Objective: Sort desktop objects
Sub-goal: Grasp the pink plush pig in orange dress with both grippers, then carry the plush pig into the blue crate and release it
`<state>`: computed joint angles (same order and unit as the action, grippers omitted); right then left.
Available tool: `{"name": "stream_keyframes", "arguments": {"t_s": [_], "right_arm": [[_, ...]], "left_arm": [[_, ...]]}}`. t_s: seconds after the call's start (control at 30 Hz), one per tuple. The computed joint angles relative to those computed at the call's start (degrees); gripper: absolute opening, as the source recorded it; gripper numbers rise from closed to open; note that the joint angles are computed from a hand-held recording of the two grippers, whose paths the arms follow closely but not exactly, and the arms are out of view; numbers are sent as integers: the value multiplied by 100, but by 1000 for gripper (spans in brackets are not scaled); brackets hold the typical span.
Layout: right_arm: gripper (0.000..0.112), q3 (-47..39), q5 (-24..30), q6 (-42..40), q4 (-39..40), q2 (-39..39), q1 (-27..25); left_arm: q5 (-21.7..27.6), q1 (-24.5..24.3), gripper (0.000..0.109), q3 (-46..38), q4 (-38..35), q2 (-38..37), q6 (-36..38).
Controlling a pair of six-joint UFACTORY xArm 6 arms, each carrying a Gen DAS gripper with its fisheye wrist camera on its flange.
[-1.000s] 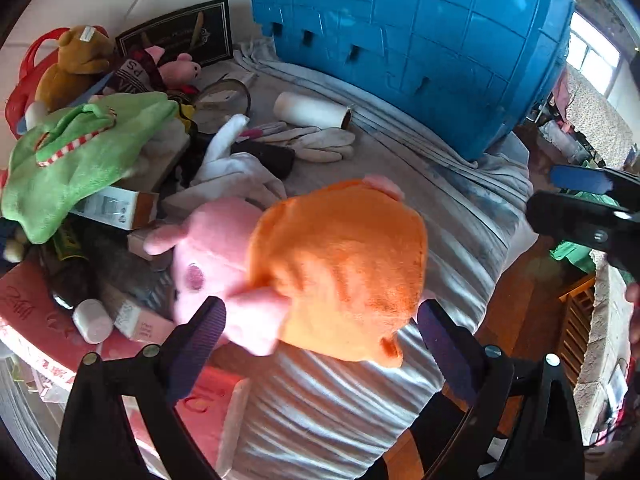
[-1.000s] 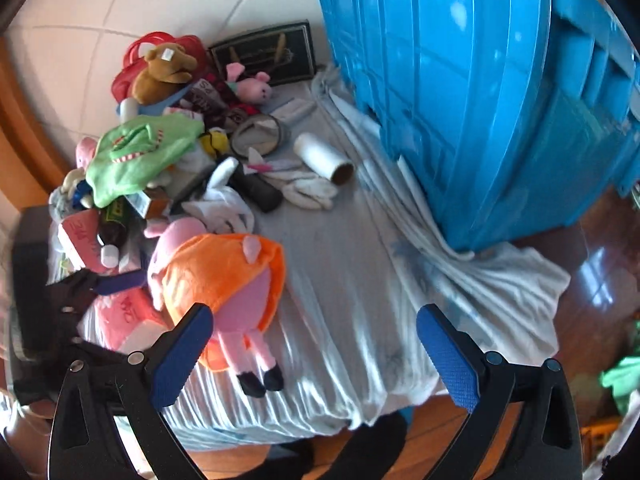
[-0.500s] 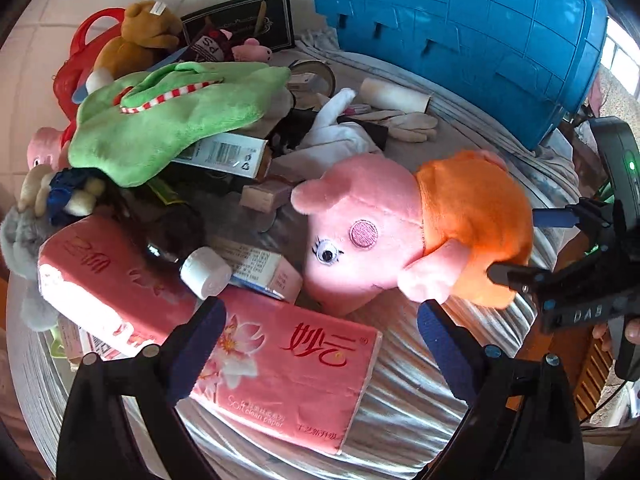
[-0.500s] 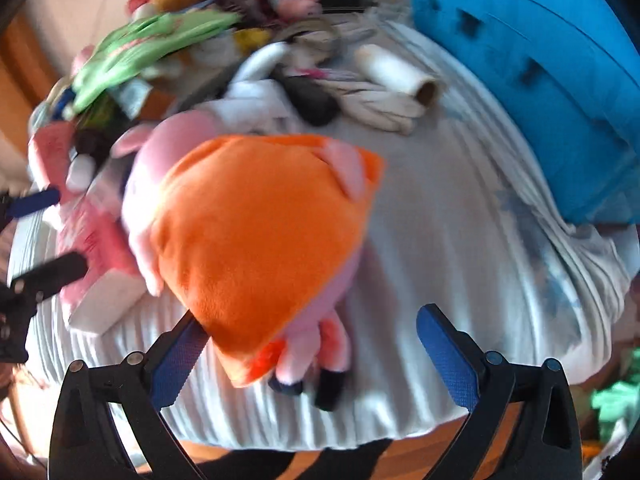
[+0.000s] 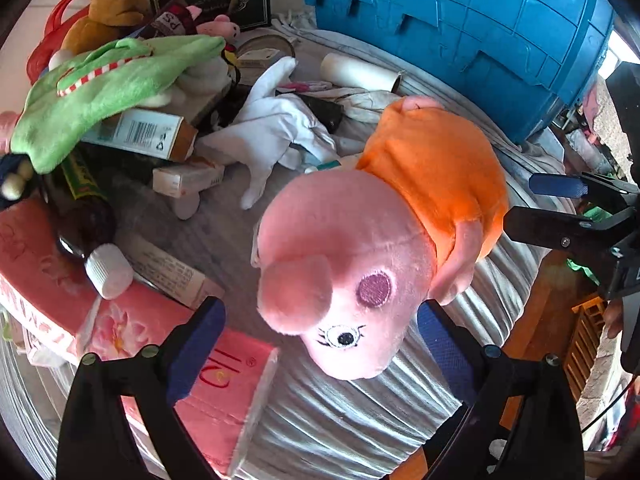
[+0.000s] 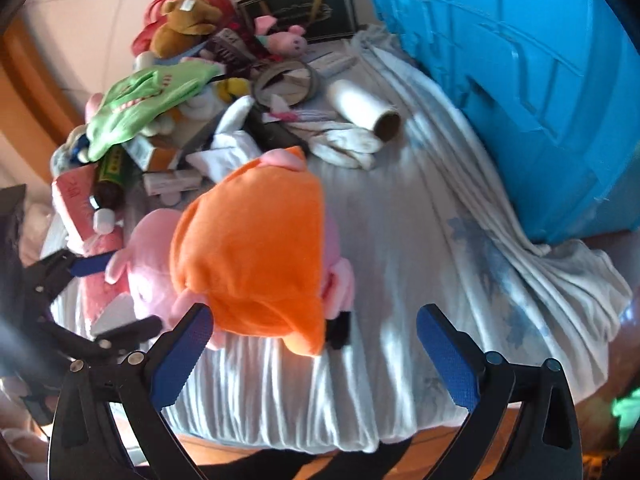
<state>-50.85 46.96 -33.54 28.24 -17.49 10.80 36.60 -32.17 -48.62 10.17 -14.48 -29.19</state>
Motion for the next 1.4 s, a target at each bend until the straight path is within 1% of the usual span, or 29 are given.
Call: {"name": "stream_keyframes", "arguments": {"t_s": [0.03,0.07,0.1,0.17,0.27,0.33,0.4,0.43,0.47,0.57,0.6,0.67,0.77,0.93,1.07,1.13,1.17,1.23,1.33,1.4], "right_arm": [[103,-61,126,-232,219,61,-17],[103,-96,131,-356,311,134,-4],[103,-137,124,-481,354,220,33],[103,-301,125,-603,354,479,123],[103,-629,412,-926,433,861,139],[103,-812,601,-1327,598,1034,101],[103,-1034,894,-1330,577,1218,57],[103,-1135,1028,-1231,483,1300,53],[99,-1163,1062,-1196,428,1315,62],[82,-1066,935,-1284,361,1135,145],[80,-1061,921,-1309,325,1059,175],[78,-1098,930,-1373,337,941,201],[78,-1260,957,-1476,438,769,226],[78,-1880,976,-1374,531,698,301],[78,-2484,985,-1372,574,729,323],[78,-2976,1052,-1316,549,834,308],[78,-3138,1073,-1313,566,874,282],[78,-3738,1193,-1301,726,1069,159],[79,-4600,1386,-1201,874,1427,-38],[79,-5379,1579,-1102,939,1808,-253]], "left_arm": [[-4,-47,98,3,199,35,-244],[19,-104,98,-33,522,98,-553],[42,-136,98,-91,629,180,-670],[71,-177,98,-210,610,360,-852],[225,-236,98,-430,650,617,-1171],[247,-247,98,-553,655,777,-1253],[178,-249,84,-604,496,869,-1180],[210,-276,81,-629,586,876,-1301],[227,-315,76,-633,702,854,-1416],[353,-390,71,-633,955,735,-1732],[361,-392,71,-614,987,672,-1802],[364,-392,71,-574,1146,484,-1961],[501,-425,71,-683,1605,239,-2224],[699,-350,71,-1127,2045,37,-2270],[853,-313,71,-1812,2338,147,-2171],[1078,-299,71,-2333,2356,315,-1937],[1168,-307,71,-2593,2429,373,-1843],[1342,-385,71,-3131,2618,554,-1728],[1573,-444,71,-4272,2691,1125,-1344],[1837,-517,71,-5320,2624,1730,-1016]]}}
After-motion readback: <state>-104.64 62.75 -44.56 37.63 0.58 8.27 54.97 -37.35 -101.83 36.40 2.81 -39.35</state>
